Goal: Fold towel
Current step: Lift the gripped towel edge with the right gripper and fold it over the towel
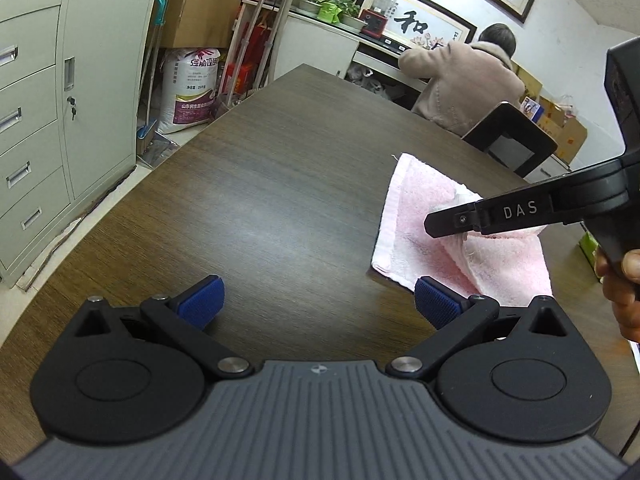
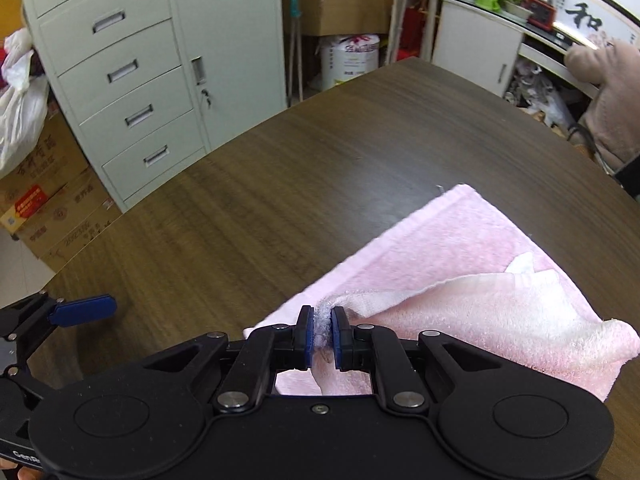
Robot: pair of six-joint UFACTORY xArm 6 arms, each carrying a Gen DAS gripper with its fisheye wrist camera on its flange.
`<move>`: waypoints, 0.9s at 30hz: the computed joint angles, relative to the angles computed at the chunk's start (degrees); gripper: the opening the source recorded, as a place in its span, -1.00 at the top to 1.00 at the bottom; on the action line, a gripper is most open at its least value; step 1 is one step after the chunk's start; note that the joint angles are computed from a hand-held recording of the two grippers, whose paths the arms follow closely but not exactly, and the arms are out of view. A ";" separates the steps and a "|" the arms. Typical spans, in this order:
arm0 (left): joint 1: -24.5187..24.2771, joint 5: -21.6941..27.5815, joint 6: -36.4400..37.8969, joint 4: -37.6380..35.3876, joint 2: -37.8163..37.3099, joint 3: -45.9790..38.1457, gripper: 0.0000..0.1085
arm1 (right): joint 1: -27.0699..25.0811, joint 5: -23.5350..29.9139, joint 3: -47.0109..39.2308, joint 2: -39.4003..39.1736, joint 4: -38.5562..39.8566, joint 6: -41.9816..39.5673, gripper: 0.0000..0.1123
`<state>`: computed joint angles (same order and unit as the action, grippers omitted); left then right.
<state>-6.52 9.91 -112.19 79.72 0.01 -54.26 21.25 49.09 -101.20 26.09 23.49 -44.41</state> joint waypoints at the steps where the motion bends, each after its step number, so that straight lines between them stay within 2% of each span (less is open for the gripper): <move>1: 0.02 -0.08 0.07 -0.13 -0.02 0.06 -0.90 | 0.24 -0.28 0.78 -0.75 0.06 -0.50 0.84; 6: 0.13 -0.24 -0.02 -0.61 0.33 -0.08 -0.90 | 0.86 0.35 1.78 -2.55 -0.04 -1.72 0.84; 13: -0.12 -0.56 0.74 -1.31 0.46 -0.05 -0.90 | 1.95 0.49 0.20 -0.18 -2.36 0.29 0.84; 27: -0.47 1.20 7.70 -8.30 1.37 -0.92 -0.90 | 1.96 0.33 -0.12 1.96 -1.60 0.77 0.84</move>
<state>-7.00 11.10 -104.49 71.41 1.38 -55.18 23.21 49.41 -101.32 28.05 21.88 -43.64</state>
